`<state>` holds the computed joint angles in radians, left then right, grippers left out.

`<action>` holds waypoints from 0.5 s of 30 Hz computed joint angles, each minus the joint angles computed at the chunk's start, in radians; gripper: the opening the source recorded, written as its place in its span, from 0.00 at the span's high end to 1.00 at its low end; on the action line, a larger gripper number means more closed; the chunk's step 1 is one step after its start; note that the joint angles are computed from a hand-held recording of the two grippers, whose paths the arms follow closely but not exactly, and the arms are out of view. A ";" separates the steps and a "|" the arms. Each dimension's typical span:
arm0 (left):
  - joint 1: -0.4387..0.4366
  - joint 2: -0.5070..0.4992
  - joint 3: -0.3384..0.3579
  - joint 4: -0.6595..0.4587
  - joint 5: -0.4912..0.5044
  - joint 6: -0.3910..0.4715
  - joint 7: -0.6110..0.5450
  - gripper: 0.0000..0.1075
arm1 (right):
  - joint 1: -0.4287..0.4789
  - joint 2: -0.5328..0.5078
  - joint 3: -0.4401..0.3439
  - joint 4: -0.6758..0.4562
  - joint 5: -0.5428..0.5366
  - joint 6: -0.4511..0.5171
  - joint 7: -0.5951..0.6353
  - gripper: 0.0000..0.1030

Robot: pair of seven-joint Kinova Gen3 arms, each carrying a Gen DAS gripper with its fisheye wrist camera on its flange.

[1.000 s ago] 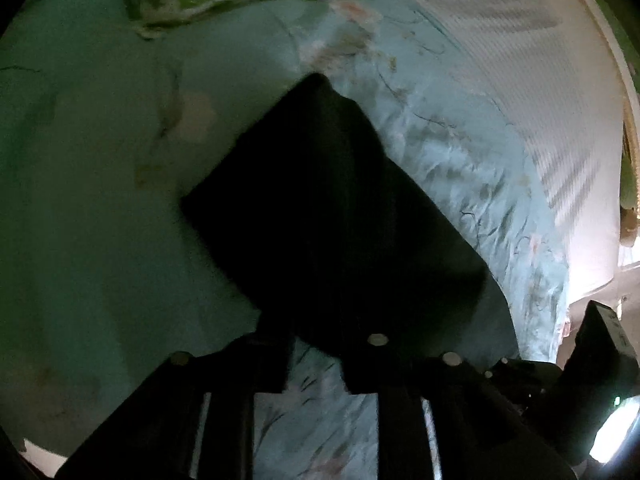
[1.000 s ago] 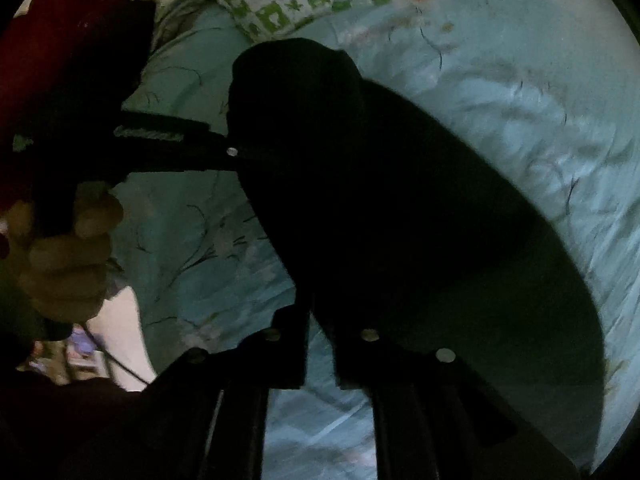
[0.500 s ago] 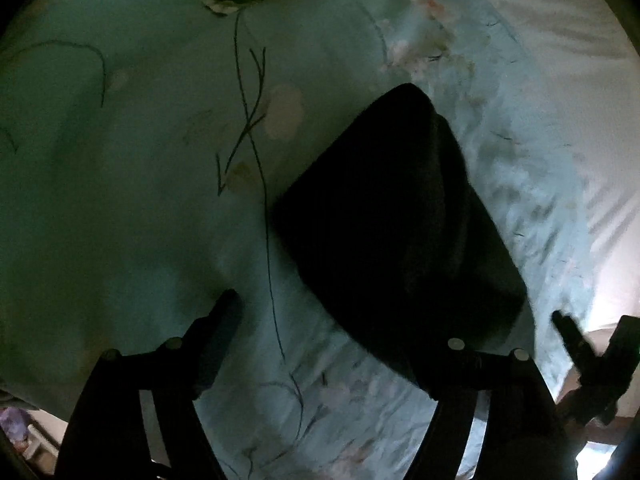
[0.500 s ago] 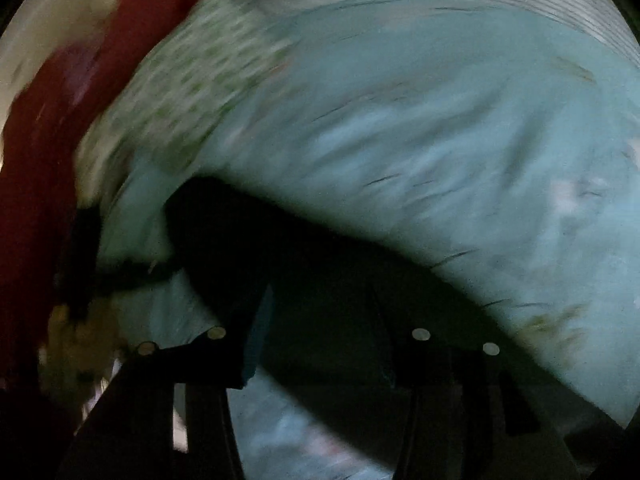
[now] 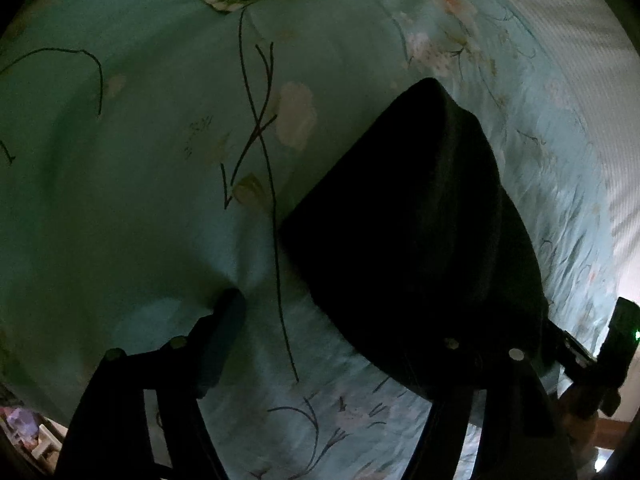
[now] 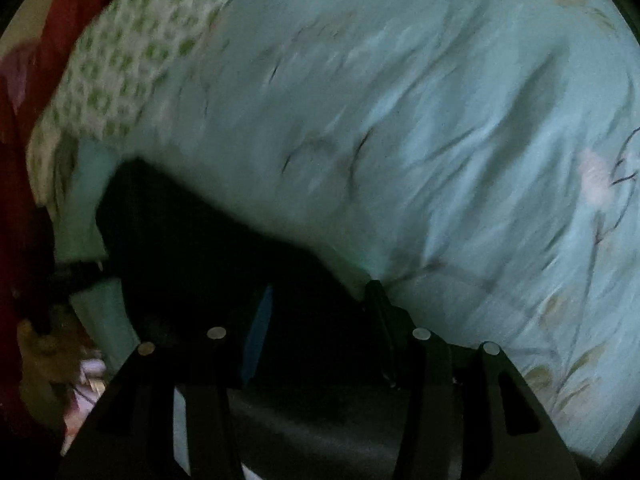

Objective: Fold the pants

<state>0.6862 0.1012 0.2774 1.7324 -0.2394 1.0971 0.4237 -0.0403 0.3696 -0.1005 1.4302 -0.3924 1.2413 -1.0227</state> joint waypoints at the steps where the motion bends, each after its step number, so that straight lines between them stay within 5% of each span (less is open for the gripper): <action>1: -0.013 -0.004 0.004 0.008 0.011 -0.012 -0.011 0.33 | -0.009 -0.011 -0.007 0.004 0.027 0.004 0.029 0.52; 6: -0.114 0.030 0.091 -0.026 -0.011 0.029 -0.005 0.33 | -0.016 0.028 -0.002 -0.057 0.012 0.010 0.009 0.52; 8: -0.097 0.051 0.087 -0.053 -0.044 0.057 0.003 0.43 | 0.014 0.065 -0.014 -0.075 -0.050 0.016 -0.017 0.52; 10: -0.101 0.059 0.113 -0.067 -0.087 0.051 -0.008 0.73 | 0.023 0.060 -0.021 -0.050 -0.074 -0.010 -0.026 0.54; 11: -0.090 0.056 0.113 -0.072 -0.106 0.058 -0.017 0.80 | 0.016 0.052 -0.013 -0.039 -0.078 -0.012 -0.020 0.63; 13: -0.068 0.044 0.131 -0.080 -0.165 0.079 0.014 0.87 | 0.008 0.025 -0.017 -0.026 -0.059 0.000 -0.022 0.76; 15: 0.013 -0.003 0.105 -0.066 -0.246 0.076 0.076 0.89 | 0.008 -0.036 -0.022 0.008 -0.065 -0.027 0.022 0.80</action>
<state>0.6988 0.0983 0.3819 1.6663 -0.4857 1.1735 0.4994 -0.0321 0.3340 -0.1223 1.4382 -0.4575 1.2144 -1.0004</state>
